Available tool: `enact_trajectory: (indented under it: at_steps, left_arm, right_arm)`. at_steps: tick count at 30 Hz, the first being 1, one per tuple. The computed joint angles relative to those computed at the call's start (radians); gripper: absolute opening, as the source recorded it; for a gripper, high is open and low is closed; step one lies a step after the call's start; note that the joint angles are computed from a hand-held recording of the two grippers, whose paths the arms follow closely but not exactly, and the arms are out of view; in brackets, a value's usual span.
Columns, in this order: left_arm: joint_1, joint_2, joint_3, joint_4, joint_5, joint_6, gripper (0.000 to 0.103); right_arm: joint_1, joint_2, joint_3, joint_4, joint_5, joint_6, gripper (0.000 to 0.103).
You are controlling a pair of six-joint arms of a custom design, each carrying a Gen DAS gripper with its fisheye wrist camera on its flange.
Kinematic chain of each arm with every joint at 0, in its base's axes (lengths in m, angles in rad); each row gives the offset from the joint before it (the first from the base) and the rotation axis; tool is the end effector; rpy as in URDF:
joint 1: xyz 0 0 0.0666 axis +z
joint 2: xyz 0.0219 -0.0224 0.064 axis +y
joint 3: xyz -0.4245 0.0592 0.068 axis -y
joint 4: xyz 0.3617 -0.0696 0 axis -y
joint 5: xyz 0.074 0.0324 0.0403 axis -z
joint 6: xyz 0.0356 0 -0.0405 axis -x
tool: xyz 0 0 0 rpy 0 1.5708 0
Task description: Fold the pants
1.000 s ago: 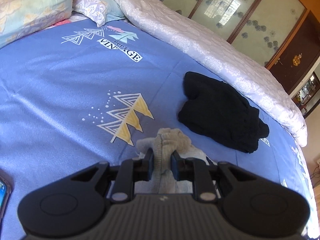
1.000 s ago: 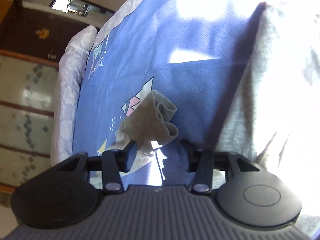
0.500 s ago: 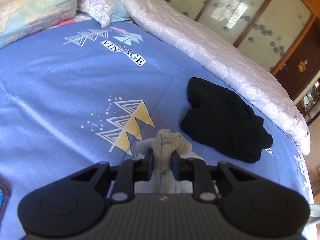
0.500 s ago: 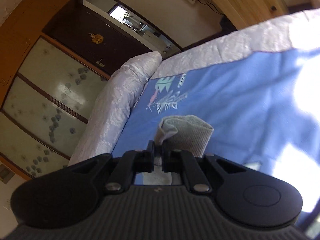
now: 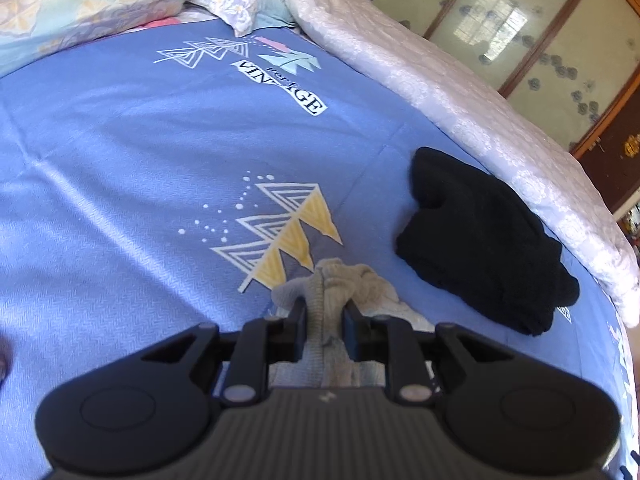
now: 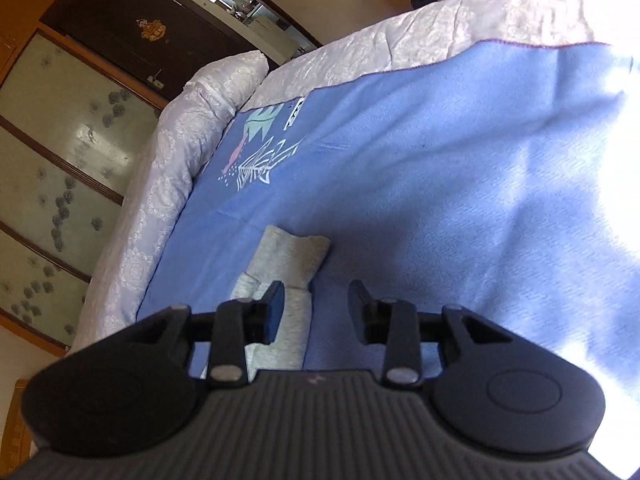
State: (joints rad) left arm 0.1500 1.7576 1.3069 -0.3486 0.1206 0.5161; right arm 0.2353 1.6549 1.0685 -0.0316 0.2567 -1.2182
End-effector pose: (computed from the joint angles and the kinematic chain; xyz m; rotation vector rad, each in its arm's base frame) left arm 0.5635 0.0804 0.2990 -0.7245 2.2732 -0.3179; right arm 0.5029 0.1109 0.2847 1.1746 1.8821 0.5455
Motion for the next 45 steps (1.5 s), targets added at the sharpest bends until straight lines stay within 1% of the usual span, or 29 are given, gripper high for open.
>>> enact_trajectory:
  at_steps: [2, 3, 4, 5, 6, 7, 8, 9, 10, 11, 12, 13, 14, 15, 16, 17, 18, 19, 21, 22, 24, 27, 29, 32, 36, 37, 40, 42, 45]
  left_arm:
    - [-0.002, 0.003, 0.002, -0.004, -0.009, -0.004, 0.018]
    - [-0.004, 0.005, 0.004, -0.007, -0.013, -0.006, 0.018]
    - [-0.005, 0.007, 0.007, -0.01, -0.017, -0.008, 0.018]
    - [-0.007, 0.009, 0.01, -0.013, -0.02, -0.008, 0.018]
    - [-0.007, 0.01, 0.013, -0.013, -0.02, -0.006, 0.018]
    - [-0.007, 0.01, 0.013, -0.011, -0.018, -0.004, 0.018]
    - [-0.006, 0.01, 0.014, -0.008, -0.016, -0.003, 0.018]
    - [-0.007, 0.01, 0.015, -0.006, -0.015, -0.005, 0.018]
    - [-0.008, 0.013, 0.018, -0.005, -0.007, -0.011, 0.018]
    - [-0.01, 0.019, 0.023, -0.008, 0.003, -0.018, 0.018]
    - [-0.016, 0.028, 0.03, -0.015, -0.001, -0.027, 0.018]
    - [-0.026, 0.036, 0.035, -0.021, -0.02, -0.038, 0.018]
    - [-0.035, 0.042, 0.037, -0.023, -0.04, -0.048, 0.018]
    - [-0.043, 0.046, 0.037, -0.022, -0.053, -0.056, 0.018]
    - [-0.048, 0.048, 0.036, -0.022, -0.061, -0.062, 0.019]
    - [-0.05, 0.05, 0.038, -0.029, -0.063, -0.066, 0.023]
    - [-0.048, 0.05, 0.041, -0.042, -0.064, -0.065, 0.028]
    - [-0.044, 0.046, 0.045, -0.057, -0.056, -0.057, 0.03]
    - [-0.028, 0.027, 0.04, -0.07, -0.024, -0.04, 0.033]
    - [-0.019, 0.011, 0.034, -0.077, -0.011, -0.035, 0.034]
    - [-0.004, -0.03, 0.015, -0.086, 0.001, -0.038, 0.044]
    - [0.021, -0.116, -0.042, -0.089, 0.016, -0.072, 0.044]
    - [0.049, -0.187, -0.096, -0.091, 0.056, -0.089, 0.044]
    - [0.095, -0.304, -0.188, -0.107, 0.096, -0.134, 0.048]
    - [0.167, -0.45, -0.305, -0.155, 0.154, -0.206, 0.053]
    - [0.184, -0.481, -0.331, -0.171, 0.166, -0.225, 0.053]
    - [0.226, -0.556, -0.399, -0.209, 0.19, -0.266, 0.057]
    - [0.249, -0.59, -0.436, -0.231, 0.225, -0.271, 0.058]
    - [0.288, -0.613, -0.48, -0.258, 0.314, -0.256, 0.061]
  right_arm:
    - [0.002, 0.048, 0.056, -0.029, -0.02, 0.017, 0.039]
    - [0.003, 0.071, 0.086, -0.053, -0.04, 0.043, 0.036]
    - [0.004, 0.095, 0.123, -0.097, -0.054, 0.081, 0.03]
    - [0.01, 0.112, 0.164, -0.168, -0.031, 0.111, 0.004]
    - [0.017, 0.112, 0.18, -0.201, 0.0, 0.124, 0.003]
    - [0.026, 0.095, 0.17, -0.189, 0.063, 0.122, 0.003]
    - [0.036, 0.07, 0.143, -0.146, 0.136, 0.128, 0.003]
    - [0.044, 0.042, 0.109, -0.08, 0.218, 0.158, 0.003]
    - [0.047, 0.024, 0.095, -0.065, 0.272, 0.187, 0.003]
    - [0.046, 0.02, 0.101, -0.1, 0.296, 0.204, 0.003]
    - [0.04, 0.024, 0.121, -0.174, 0.295, 0.2, 0.004]
    - [0.026, 0.036, 0.141, -0.247, 0.261, 0.188, 0.005]
    - [0.014, 0.041, 0.145, -0.298, 0.224, 0.154, 0.008]
    - [-0.002, 0.039, 0.131, -0.322, 0.18, 0.086, 0.014]
    - [-0.017, 0.025, 0.093, -0.303, 0.13, 0.018, 0.019]
    - [-0.029, 0.004, 0.041, -0.233, 0.096, -0.028, 0.022]
    - [-0.03, -0.021, 0.005, -0.204, 0.092, -0.067, 0.024]
    - [-0.023, -0.046, -0.01, -0.226, 0.117, -0.085, 0.026]
    - [-0.006, -0.103, -0.037, -0.259, 0.169, -0.06, 0.031]
    - [0.003, -0.143, -0.065, -0.247, 0.177, -0.042, 0.031]
    - [0.018, -0.228, -0.126, -0.216, 0.17, -0.033, 0.031]
    - [0.078, -0.361, -0.2, -0.206, 0.146, -0.025, 0.031]
    - [0.127, -0.436, -0.246, -0.199, 0.117, -0.013, 0.033]
    - [0.201, -0.503, -0.292, -0.183, 0.091, -0.008, 0.033]
    - [0.328, -0.593, -0.365, -0.209, 0.145, -0.07, 0.034]
    - [0.377, -0.622, -0.385, -0.234, 0.173, -0.098, 0.034]
    - [0.451, -0.659, -0.424, -0.252, 0.213, -0.154, 0.034]
    - [0.488, -0.677, -0.45, -0.26, 0.242, -0.219, 0.034]
    - [0.519, -0.7, -0.479, -0.277, 0.278, -0.302, 0.034]
